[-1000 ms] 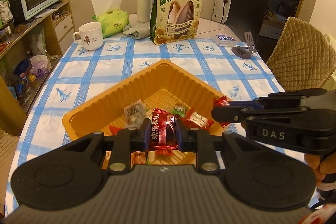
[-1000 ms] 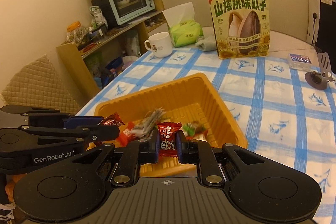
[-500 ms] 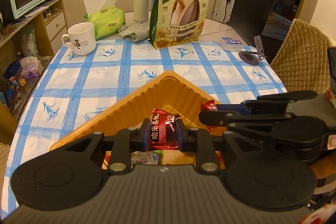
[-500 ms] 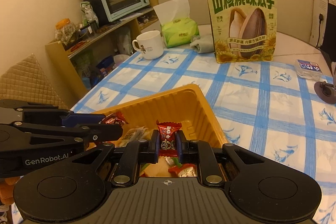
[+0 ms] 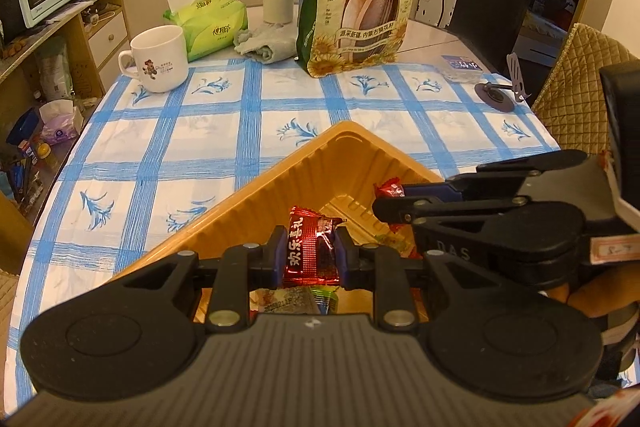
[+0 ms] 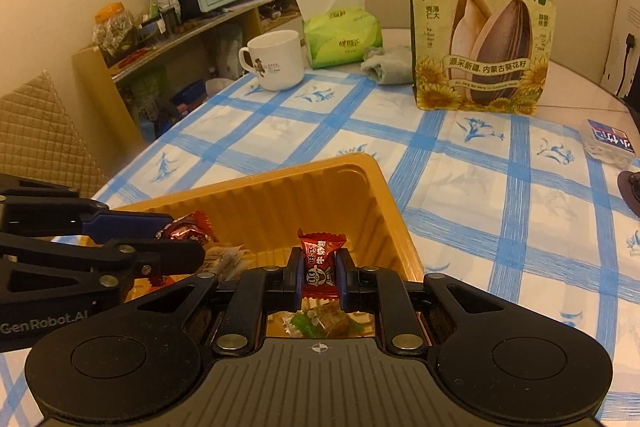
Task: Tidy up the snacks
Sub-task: 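Carry the red packet and red candy over the orange tray, then open both tools to drop the red packet and red candy into the tray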
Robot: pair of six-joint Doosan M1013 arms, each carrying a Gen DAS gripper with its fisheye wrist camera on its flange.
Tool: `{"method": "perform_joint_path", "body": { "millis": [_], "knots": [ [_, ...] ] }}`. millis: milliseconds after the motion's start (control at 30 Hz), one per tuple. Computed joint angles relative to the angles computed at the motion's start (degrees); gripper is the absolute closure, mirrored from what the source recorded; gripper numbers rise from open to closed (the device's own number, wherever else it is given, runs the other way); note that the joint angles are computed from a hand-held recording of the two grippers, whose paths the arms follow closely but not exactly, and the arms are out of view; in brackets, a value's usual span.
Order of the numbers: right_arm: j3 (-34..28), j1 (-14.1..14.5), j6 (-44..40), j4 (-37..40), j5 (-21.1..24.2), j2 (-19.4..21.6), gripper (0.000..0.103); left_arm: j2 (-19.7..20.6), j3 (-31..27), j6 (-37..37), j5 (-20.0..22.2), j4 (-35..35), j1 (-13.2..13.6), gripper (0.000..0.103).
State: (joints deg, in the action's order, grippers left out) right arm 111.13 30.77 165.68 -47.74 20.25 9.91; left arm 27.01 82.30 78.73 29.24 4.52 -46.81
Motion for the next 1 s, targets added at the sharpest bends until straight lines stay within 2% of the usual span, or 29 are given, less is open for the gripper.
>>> {"method": "perform_joint_path", "body": {
  "millis": [133, 200, 400, 500, 533, 567, 633, 1000],
  "knots": [
    [-0.6, -0.2, 0.5, -0.2, 0.4, 0.7, 0.086, 0.1, -0.1, -0.2, 0.2, 0.1, 0.1, 0.081],
    [-0.5, -0.1, 3.6, -3.1, 0.5, 0.9, 0.086, 0.1, 0.0, -0.2, 0.2, 0.1, 0.1, 0.081],
    [-0.4, -0.4, 3.7, -2.3, -0.3, 0.8, 0.082, 0.0, 0.3, 0.0, 0.0, -0.1, 0.3, 0.081],
    [0.0, -0.3, 6.5, -4.7, -0.7, 0.4, 0.07, 0.0, 0.4, 0.2, 0.0, -0.4, 0.3, 0.081],
    [0.3, -0.3, 7.9, -5.9, -1.0, 0.2, 0.061, 0.0, 0.4, 0.2, 0.0, -0.4, 0.3, 0.081],
    [0.5, -0.2, 9.4, -7.1, -1.0, 0.1, 0.057, 0.0, 0.4, 0.2, 0.0, -0.3, 0.2, 0.081],
    [0.9, 0.0, 12.3, -9.7, -0.7, -0.3, 0.057, 0.0, 0.5, 0.2, 0.0, -0.3, 0.2, 0.081],
    [2.6, -0.1, 15.4, -11.8, -1.3, -2.3, 0.057, 0.8, -0.9, 0.4, 0.0, -0.1, -0.4, 0.081]
  ]
}}
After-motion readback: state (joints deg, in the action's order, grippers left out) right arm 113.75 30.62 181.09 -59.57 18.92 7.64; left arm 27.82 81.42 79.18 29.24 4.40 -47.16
